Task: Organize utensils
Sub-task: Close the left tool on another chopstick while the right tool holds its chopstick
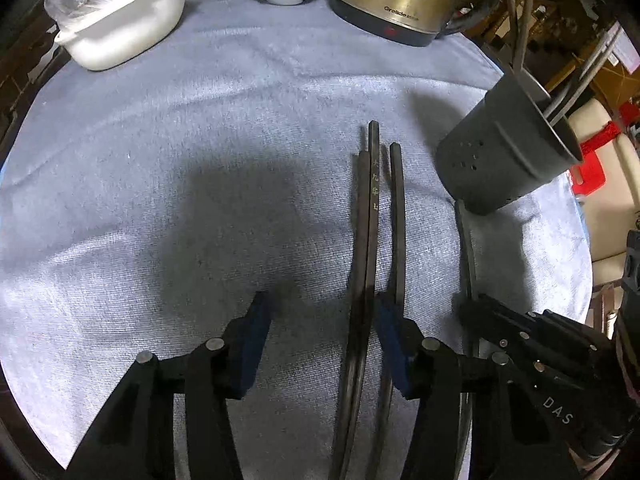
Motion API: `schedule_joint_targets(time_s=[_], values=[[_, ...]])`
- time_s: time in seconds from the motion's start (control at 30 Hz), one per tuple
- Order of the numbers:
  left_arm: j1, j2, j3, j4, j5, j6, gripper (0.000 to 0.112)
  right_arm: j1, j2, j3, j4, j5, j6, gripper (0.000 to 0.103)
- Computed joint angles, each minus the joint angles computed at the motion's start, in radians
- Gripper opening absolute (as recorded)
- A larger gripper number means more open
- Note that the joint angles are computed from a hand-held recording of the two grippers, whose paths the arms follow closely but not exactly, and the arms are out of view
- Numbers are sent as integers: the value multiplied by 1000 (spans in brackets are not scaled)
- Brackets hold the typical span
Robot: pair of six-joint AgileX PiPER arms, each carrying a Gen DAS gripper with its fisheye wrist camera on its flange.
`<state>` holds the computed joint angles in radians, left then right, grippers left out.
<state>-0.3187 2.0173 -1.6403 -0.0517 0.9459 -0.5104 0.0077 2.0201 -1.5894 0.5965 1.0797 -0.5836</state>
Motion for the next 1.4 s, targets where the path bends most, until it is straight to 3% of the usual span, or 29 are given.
schedule_joint_targets(time_s=[0.17,0.27,0.33,0.4,0.5,0.53,0.6,0.7,0.77,0.83,0.93,1.0,1.07,1.1,1.13,1.2,1.37,1.4], values=[[54,-41,63,-92,-33,44,48,-7,-6,6,-2,0,-5,12],[61,-69,99,-47,-42,21,47,-3,-7,5,-7,-1,1,12],[67,-78,117,-5,-37,-2,19,0,-7,3,-10,-3,5,12],[83,-98,149,-15,-36,-5,11,9,-5,-1,-15,-8,16,12],[116,-149,220,-121,-110,47,15,11,-7,1,-18,-12,19,12],[111,-149,210,-119,-108,53,28,12,-8,2,-18,-13,20,12],[100,-135,179,-112,-95,60,40,11,-8,4,-18,-14,20,12],[82,-68,90,-90,-26,53,40,9,-6,0,-15,-9,23,12],[76,-58,80,-79,-29,70,41,9,-5,-2,-16,-8,24,12],[77,-79,98,-74,-21,79,5,9,-5,-2,-15,-7,22,12],[106,-150,190,-78,-52,37,2,11,-4,-6,-18,-4,23,12],[159,-217,302,-212,-92,83,2,8,-5,-2,-13,-6,20,12],[179,-296,419,-251,-173,71,3,6,-7,3,-8,-8,20,12],[179,-320,447,-250,-188,67,10,7,-8,4,-8,-10,21,12],[163,-327,442,-228,-177,24,29,8,-10,6,-10,-12,21,12],[154,-343,442,-218,-175,-13,50,11,-10,3,-18,-11,26,12],[89,-187,185,-95,-18,-31,50,26,7,-38,-51,14,59,11],[82,-141,122,-77,29,-29,44,29,11,-48,-59,21,65,11]])
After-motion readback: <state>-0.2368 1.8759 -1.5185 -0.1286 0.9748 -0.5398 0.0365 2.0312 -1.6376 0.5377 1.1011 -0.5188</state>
